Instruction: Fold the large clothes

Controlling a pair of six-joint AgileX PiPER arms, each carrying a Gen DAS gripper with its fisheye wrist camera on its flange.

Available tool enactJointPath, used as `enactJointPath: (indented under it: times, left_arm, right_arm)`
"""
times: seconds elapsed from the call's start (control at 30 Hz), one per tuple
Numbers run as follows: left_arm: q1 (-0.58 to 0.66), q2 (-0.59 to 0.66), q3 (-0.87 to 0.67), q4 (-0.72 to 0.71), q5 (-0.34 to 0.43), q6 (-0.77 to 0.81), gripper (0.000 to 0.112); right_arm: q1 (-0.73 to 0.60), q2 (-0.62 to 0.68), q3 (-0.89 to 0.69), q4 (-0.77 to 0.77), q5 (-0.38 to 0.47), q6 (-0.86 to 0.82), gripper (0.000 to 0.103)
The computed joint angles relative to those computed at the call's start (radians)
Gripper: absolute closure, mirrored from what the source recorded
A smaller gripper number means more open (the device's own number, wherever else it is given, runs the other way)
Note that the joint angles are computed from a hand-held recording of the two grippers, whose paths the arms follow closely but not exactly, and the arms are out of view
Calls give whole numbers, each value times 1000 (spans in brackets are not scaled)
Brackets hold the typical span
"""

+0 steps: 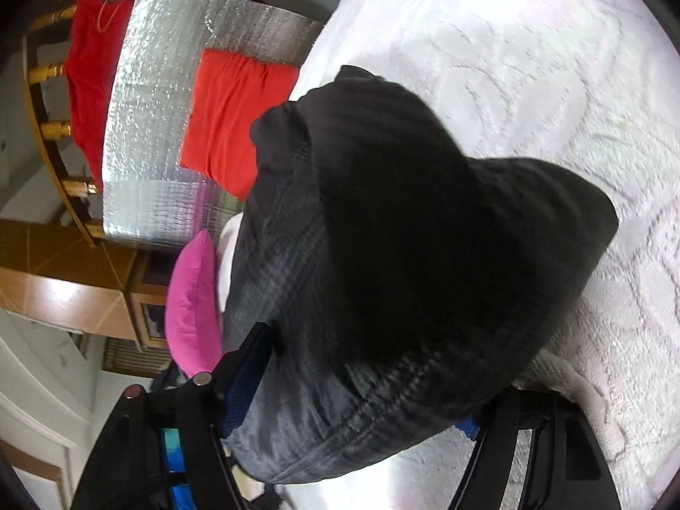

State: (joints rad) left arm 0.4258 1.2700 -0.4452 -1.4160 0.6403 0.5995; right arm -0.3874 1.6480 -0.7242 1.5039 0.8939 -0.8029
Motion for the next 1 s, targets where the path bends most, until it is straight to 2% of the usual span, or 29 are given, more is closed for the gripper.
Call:
enactJointPath:
  times: [0.07, 0.2, 0.3, 0.4, 0.5, 0.7, 0.77, 0.83, 0.9, 0.97, 1.0]
  left_arm:
    - [-16, 10, -10, -3, -22, 11, 54]
    - [-37, -19, -17, 30, -53, -4, 69]
    - [-28, -61, -15, 66, -46, -25, 74]
    - [14, -130, -15, 146, -1, -89, 77]
    - [52, -204, -16, 248, 45, -175, 81]
    - [233, -315, 6, 424, 265, -227, 81]
    - [289, -295, 7, 462, 322, -192, 76]
    - [336, -198, -8, 472, 369, -149, 64]
    - [420, -147, -29, 484, 449, -133, 60]
    - [506, -153, -49, 514, 525, -110, 59]
    - [537, -167, -68, 543, 562, -107, 56]
  right_arm:
    - [59, -33, -19, -34, -82, 25, 41]
    - [98, -90, -20, -80, -159, 16, 58]
    - [143, -149, -11, -102, -234, 5, 64]
    - [172, -196, -2, -98, -260, 8, 65]
    - [161, -226, 5, -150, -234, 39, 65]
    - [80, -281, 48, -262, -90, 89, 65]
    - [80, -259, 38, -316, -64, 97, 65]
    - [64, -215, 25, -343, -25, 88, 60]
    - [24, -175, -13, -386, 52, 104, 46]
    - [-21, -173, -43, -454, 119, 117, 43]
    - [-58, -178, -69, -500, 183, 110, 43]
